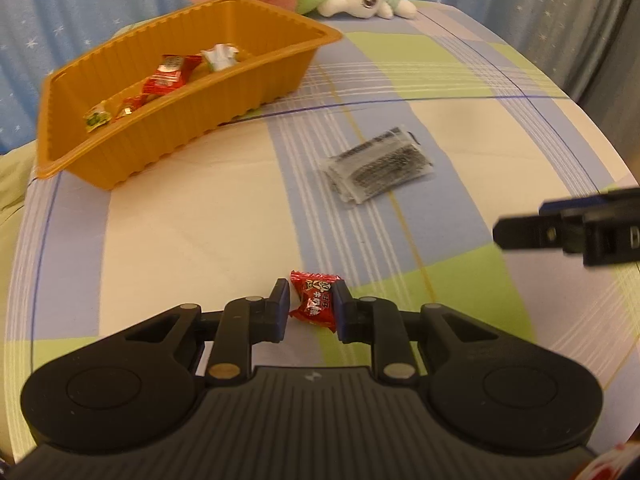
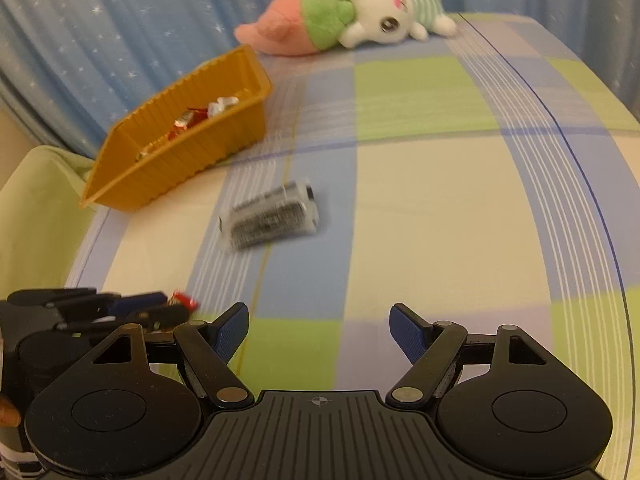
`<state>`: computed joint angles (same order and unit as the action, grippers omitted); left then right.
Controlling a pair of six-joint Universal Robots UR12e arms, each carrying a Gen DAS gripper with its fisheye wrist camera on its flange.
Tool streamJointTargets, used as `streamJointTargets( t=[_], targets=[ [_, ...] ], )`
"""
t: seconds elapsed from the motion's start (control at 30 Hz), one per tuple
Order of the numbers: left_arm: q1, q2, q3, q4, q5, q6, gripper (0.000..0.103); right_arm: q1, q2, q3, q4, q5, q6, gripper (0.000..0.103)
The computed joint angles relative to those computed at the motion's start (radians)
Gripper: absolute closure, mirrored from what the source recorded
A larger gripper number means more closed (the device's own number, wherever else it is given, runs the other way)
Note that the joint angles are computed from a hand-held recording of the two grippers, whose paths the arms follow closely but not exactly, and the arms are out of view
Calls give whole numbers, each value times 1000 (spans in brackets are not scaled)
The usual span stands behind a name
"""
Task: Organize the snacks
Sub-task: 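Grasp the small red candy with the left tool while the right tool grasps the silver packet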
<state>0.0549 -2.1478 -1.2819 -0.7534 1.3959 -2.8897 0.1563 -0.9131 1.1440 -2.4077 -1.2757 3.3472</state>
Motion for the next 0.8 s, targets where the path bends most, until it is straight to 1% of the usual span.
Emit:
streamJointTargets(
  t=[0.1,0.3,0.33,0.37,0.43,0.47,0.53,0.63,0.8],
  targets=[
    [7,4,-5,17,22,-31,83,-1,28,-40,-16,8,-42,26],
    [22,9,-11,39,81,-109,83,0,102,-153,-9,31,-99,26],
    [24,10,-11,41,91,-122,83,2,116,-174,-7,28,-109,28],
    [27,11,-12,44,100,-133,83,3,129,-193,-6,28,-116,37],
    [31,13,-15,51,117,-151,83,3,159,-240,14,45,-125,49],
    [33,13,-15,53,125,-160,83,2,172,-259,19,52,-122,53],
    [38,17,-19,58,138,-176,83,2,196,-295,21,61,-113,56],
    [42,19,-20,60,157,-195,83,1,230,-350,48,81,-109,59],
    [47,24,-27,58,174,-214,83,0,267,-414,105,99,-122,60]
  ],
)
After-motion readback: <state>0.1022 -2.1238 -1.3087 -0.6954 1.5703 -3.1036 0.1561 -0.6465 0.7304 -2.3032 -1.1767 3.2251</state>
